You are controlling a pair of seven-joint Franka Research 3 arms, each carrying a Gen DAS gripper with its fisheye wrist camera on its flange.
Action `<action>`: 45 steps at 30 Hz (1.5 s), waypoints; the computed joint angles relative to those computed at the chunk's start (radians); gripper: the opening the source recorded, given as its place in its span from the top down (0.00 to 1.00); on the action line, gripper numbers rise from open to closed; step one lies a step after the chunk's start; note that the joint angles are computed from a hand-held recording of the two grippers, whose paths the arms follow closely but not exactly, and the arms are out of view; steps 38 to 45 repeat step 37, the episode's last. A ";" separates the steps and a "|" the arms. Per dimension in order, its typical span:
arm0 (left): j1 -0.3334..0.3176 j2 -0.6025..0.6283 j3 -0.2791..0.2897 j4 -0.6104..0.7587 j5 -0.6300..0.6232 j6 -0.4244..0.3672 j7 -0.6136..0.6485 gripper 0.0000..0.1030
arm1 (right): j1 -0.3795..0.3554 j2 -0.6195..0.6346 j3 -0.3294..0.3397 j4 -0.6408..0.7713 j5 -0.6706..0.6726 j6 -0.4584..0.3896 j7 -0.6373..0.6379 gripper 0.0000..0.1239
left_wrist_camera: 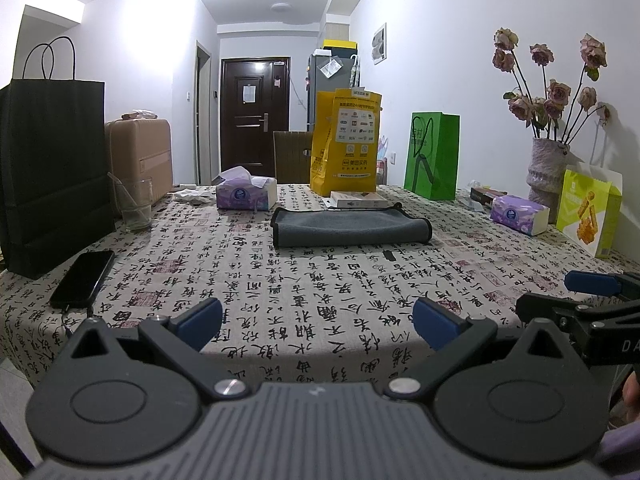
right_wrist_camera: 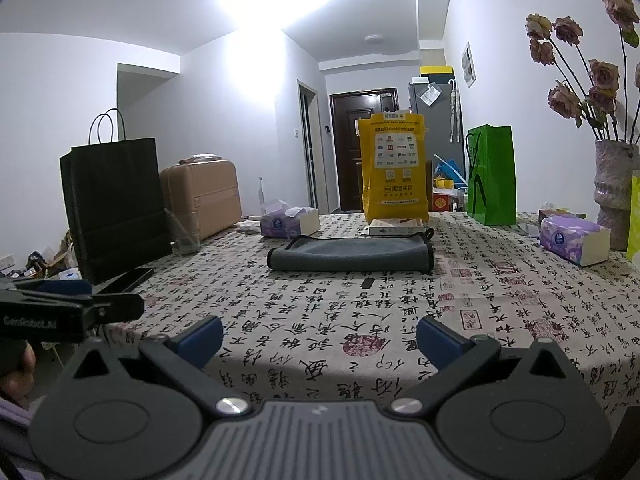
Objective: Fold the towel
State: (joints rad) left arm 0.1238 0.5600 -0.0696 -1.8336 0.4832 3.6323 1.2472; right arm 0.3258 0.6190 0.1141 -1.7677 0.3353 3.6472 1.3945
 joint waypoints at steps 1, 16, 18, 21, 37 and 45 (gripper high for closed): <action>0.000 0.000 0.000 0.000 0.000 0.000 0.000 0.00 | 0.000 0.000 0.000 0.000 0.000 0.000 0.000 0.17; -0.002 0.000 0.002 -0.001 -0.001 0.001 0.002 0.00 | 0.000 -0.001 0.000 -0.002 -0.006 0.001 0.005 0.17; -0.003 0.000 0.004 -0.002 -0.003 0.003 0.003 0.00 | -0.002 -0.001 0.001 -0.003 -0.008 0.001 0.005 0.17; -0.002 0.000 0.002 -0.001 -0.002 0.001 0.002 0.00 | 0.000 -0.001 0.000 -0.003 -0.006 0.001 0.005 0.17; 0.059 0.015 -0.051 0.029 0.092 -0.014 -0.046 0.00 | -0.001 -0.001 0.001 -0.003 -0.008 0.002 0.006 0.17; 0.059 0.015 -0.051 0.029 0.092 -0.014 -0.046 0.00 | -0.001 -0.001 0.001 -0.003 -0.008 0.002 0.006 0.17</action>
